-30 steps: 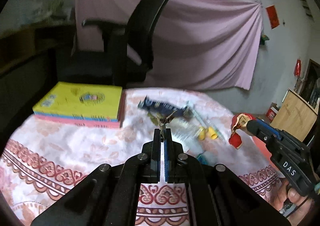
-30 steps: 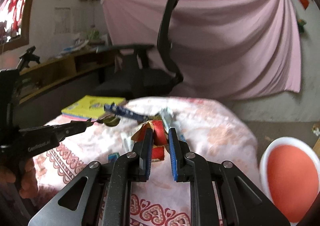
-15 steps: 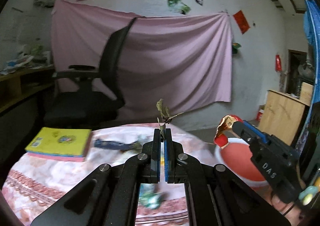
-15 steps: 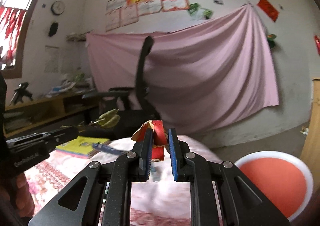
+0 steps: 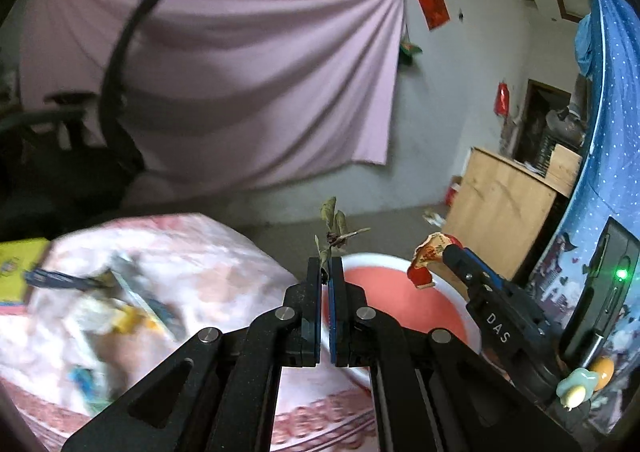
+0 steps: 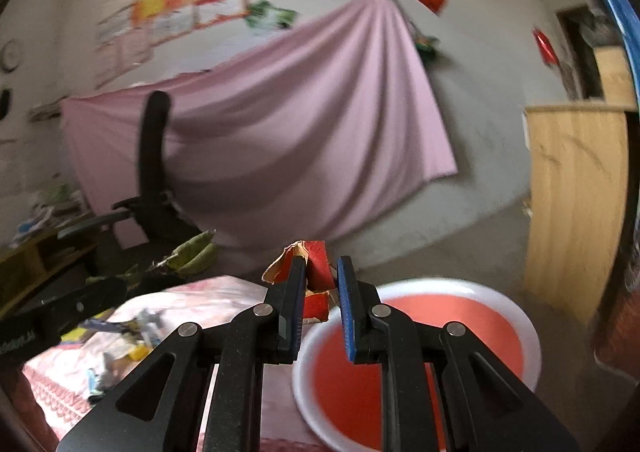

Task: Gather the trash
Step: 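Carry the wrapper over the orange basin and open the right gripper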

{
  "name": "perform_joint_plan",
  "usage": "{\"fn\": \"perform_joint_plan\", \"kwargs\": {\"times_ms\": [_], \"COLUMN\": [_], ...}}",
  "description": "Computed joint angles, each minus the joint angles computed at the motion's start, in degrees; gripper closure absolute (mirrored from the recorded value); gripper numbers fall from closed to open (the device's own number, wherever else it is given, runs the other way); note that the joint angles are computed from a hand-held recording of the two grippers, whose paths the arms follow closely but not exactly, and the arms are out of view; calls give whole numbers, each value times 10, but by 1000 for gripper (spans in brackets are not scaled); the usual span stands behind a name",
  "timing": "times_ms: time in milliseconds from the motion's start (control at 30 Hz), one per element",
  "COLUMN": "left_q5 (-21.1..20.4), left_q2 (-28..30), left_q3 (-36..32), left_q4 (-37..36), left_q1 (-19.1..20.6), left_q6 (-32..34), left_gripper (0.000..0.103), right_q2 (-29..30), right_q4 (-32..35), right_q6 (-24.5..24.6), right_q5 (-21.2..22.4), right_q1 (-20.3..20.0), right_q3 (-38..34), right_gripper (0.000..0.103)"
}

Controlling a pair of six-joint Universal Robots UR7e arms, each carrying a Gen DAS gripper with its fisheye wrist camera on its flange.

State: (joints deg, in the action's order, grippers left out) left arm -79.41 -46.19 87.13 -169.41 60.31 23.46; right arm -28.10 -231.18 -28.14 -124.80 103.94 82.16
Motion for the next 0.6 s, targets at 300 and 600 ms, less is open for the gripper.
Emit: {"fn": "perform_joint_plan", "kwargs": {"times_ms": [300,600], "left_q5": [14,18], "left_q2": [64,96], "left_q3": [-100,-150], "left_q4": [161,222], "left_q1": [2,3], "left_q6": [-72,-111], "left_gripper": [102,101], "right_q2": [-38,-56], "right_q4": [78,157], "right_q6": [90,153], "right_q5": [-53,-74], "right_q1": [-22,-29], "right_q3": [39,44], "right_gripper": [87,86]}}
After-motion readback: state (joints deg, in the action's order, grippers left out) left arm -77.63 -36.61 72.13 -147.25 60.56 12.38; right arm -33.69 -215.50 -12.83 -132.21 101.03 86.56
